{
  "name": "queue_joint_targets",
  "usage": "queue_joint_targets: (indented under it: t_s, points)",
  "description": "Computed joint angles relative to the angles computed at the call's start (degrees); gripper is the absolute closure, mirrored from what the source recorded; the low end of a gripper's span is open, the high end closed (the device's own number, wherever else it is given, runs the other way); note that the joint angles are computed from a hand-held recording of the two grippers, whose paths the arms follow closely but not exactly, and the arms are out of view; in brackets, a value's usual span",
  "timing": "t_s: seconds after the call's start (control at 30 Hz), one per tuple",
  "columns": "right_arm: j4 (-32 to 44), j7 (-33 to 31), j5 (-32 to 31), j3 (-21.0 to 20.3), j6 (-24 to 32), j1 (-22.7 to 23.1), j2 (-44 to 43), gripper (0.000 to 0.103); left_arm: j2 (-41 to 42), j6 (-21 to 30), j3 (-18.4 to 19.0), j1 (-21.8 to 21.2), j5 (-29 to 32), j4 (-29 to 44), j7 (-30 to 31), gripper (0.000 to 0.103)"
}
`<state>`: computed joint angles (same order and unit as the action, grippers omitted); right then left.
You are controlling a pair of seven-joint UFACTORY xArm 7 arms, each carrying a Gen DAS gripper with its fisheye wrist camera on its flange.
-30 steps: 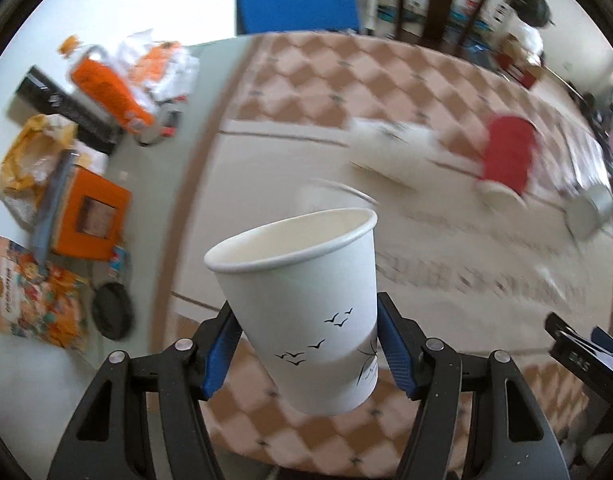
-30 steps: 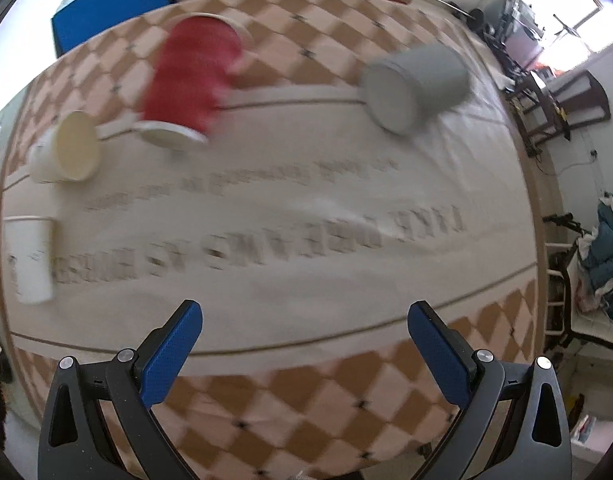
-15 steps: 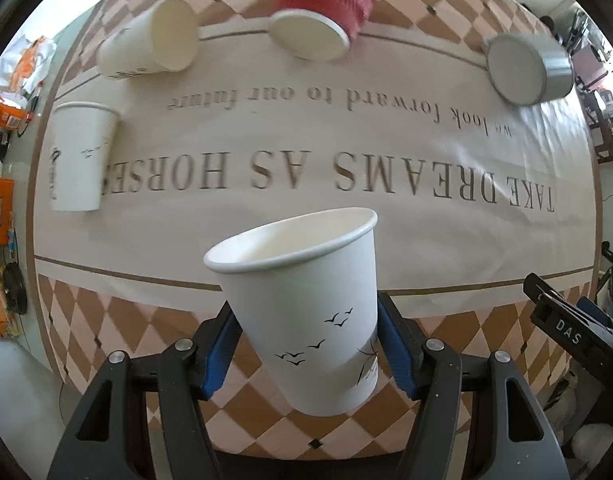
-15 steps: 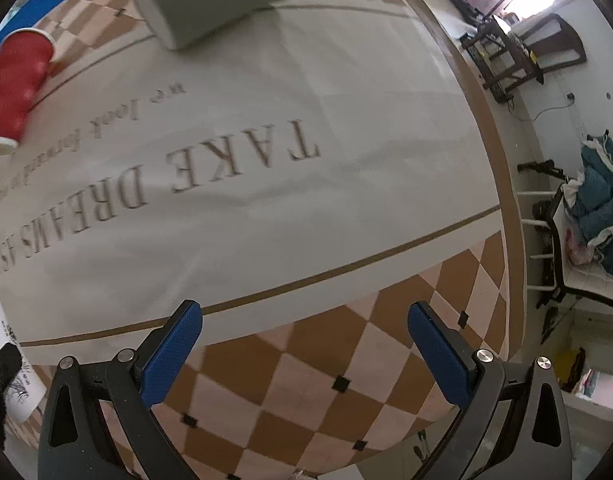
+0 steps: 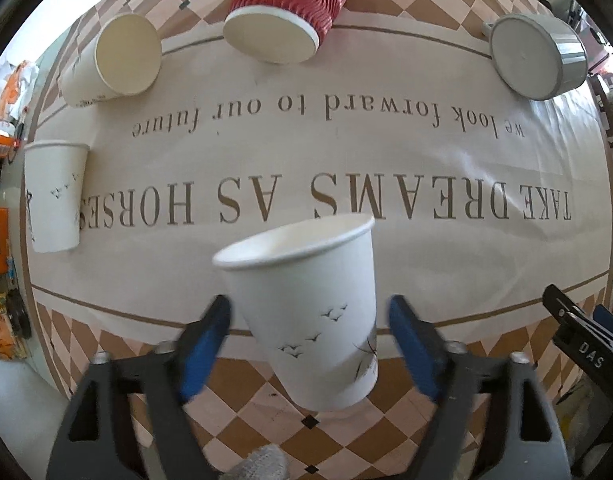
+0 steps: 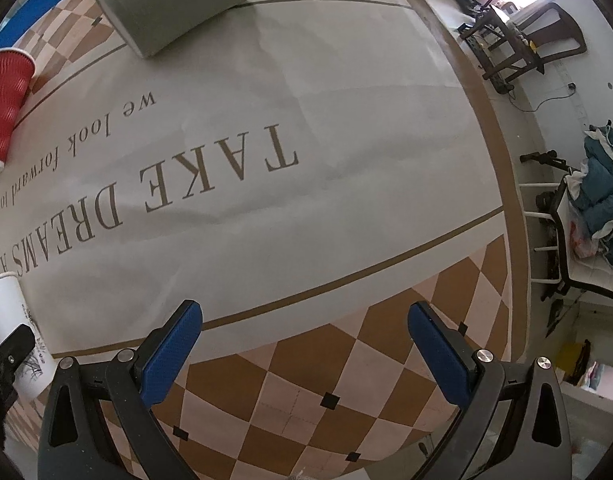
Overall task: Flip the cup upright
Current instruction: 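Rotate the right tool to turn the held white cup opening up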
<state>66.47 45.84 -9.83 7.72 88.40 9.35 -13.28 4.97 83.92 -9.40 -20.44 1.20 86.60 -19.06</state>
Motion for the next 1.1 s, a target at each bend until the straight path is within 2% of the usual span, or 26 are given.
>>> queue_joint_targets:
  t_s: [0.1, 0.17, 0.2, 0.23, 0.53, 0.73, 0.9, 1.1]
  points:
    - [1.3, -0.2, -0.5, -0.3, 0.4, -0.3, 0.9, 0.0, 0.2, -0.7, 0.0, -0.2, 0.5, 0.3, 0.0, 0.008]
    - [2.3, -0.1, -1.0, -0.1, 0.7, -0.3, 1.4, 0.0, -0.2, -2.7, 0.1, -0.1, 0.6, 0.0, -0.1, 0.006]
    - [2.7, 0.3, -1.0, 0.1, 1.1, -0.1, 1.5, 0.0, -0.7, -3.8, 0.2, 0.0, 0.4, -0.4, -0.2, 0.002]
    - [3.1, 0.4, -1.2, 0.1, 1.4, 0.0, 1.5, 0.0, 0.7, -3.8, 0.3, 0.2, 0.5, 1.6, -0.2, 0.0]
    - [6.3, 1.0, 0.4, 0.9, 3.0, 1.4, 1.5, 0.0, -4.8, -4.9, 2.2, 3.9, 2.0, 2.8, 1.9, 0.0]
    - [11.1, 0.2, 2.8, 2.3, 1.9, 4.2, 5.2, 0.0, -13.6, -3.8, 3.2, 7.5, 4.4, -4.8, 4.6, 0.0]
    - [16.6, -0.5, 4.5, 3.3, 1.4, 7.2, 9.4, 0.0, -16.4, 0.0, 3.8, 10.6, 5.1, -8.5, 4.1, 0.0]
    - [25.8, -2.1, 5.3, 3.9, 2.0, 11.4, 17.4, 0.002, -18.4, -2.2, 4.1, 12.4, 5.8, -14.3, 4.5, 0.0]
